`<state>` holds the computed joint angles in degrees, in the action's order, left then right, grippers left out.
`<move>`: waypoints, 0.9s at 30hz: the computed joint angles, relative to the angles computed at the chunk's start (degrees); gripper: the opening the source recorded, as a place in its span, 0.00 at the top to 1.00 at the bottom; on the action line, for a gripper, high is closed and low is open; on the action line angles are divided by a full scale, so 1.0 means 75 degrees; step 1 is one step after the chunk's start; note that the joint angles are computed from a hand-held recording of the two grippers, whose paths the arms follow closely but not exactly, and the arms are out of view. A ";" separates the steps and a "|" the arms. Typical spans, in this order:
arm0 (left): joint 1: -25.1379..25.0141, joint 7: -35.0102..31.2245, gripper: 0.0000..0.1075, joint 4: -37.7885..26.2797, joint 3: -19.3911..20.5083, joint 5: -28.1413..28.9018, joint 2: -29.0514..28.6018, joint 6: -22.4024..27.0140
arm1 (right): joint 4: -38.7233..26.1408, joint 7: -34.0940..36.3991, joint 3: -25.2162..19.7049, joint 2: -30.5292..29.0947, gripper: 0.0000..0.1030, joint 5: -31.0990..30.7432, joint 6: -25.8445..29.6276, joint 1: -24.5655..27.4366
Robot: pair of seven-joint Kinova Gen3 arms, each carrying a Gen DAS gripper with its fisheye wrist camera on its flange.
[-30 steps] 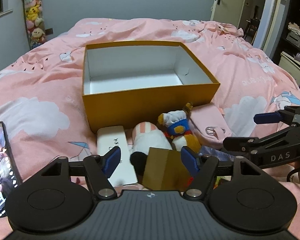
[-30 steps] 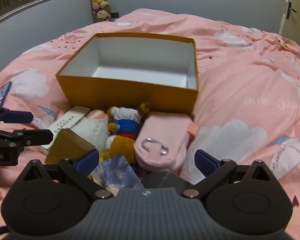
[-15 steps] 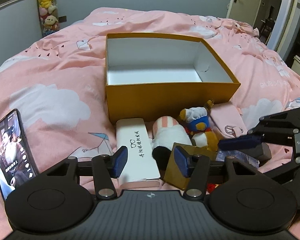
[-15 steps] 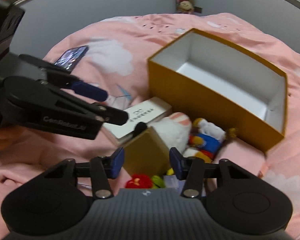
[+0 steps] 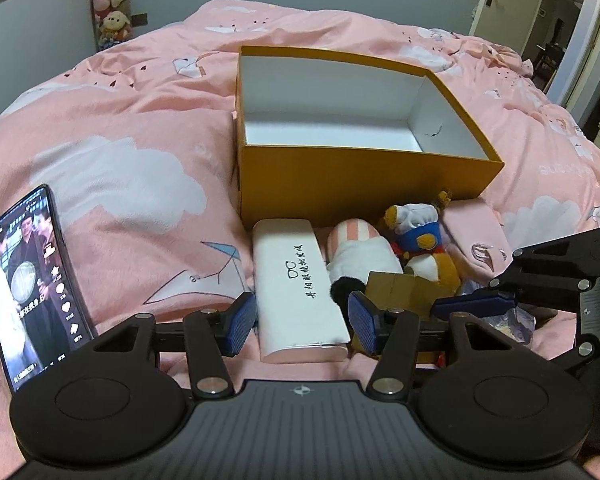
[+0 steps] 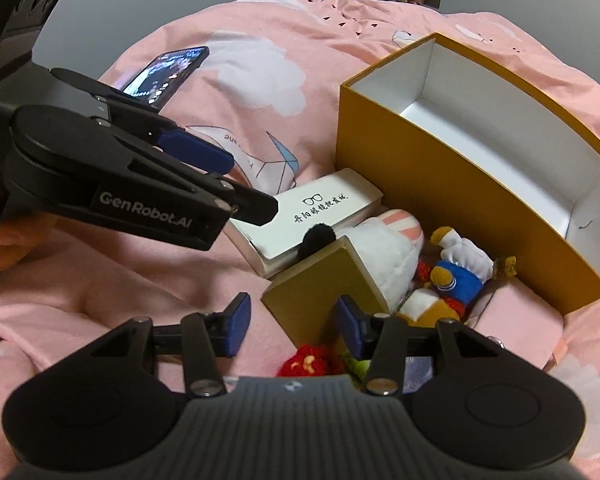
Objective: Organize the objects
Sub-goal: 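Close the left gripper on the white glasses case while the right gripper grasps the gold box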
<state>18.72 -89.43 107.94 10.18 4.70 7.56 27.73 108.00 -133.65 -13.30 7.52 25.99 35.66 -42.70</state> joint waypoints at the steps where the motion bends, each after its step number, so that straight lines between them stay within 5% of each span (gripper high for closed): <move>1: -0.0013 -0.0013 0.41 -0.0004 -0.0001 0.0021 0.0011 0.0012 | -0.0022 -0.0015 0.0002 0.0036 0.45 0.0054 0.0023 -0.0023; 6: 0.0031 0.0137 0.41 -0.0026 -0.0044 -0.0092 0.0043 0.0055 | -0.0236 -0.0400 0.0114 0.0310 0.24 0.0717 0.0453 -0.0367; 11: 0.0007 0.0161 0.41 -0.0056 -0.0036 -0.0099 0.0076 0.0115 | -0.0313 -0.0858 0.0229 0.0537 0.19 0.1496 0.0759 -0.0678; 21: -0.0202 -0.0324 0.41 -0.0084 0.0072 0.0340 0.0148 0.0152 | -0.0349 -0.0454 0.0344 0.0637 0.30 0.1113 0.0559 -0.0494; 27: -0.0188 -0.0425 0.41 -0.0098 0.0043 0.0451 0.0172 0.0135 | -0.0357 -0.0864 0.0379 0.0410 0.35 0.1697 0.0792 -0.0574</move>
<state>17.31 -92.62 107.20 10.51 8.08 8.85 28.74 105.32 -140.13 -10.46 10.59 38.72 41.60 -47.01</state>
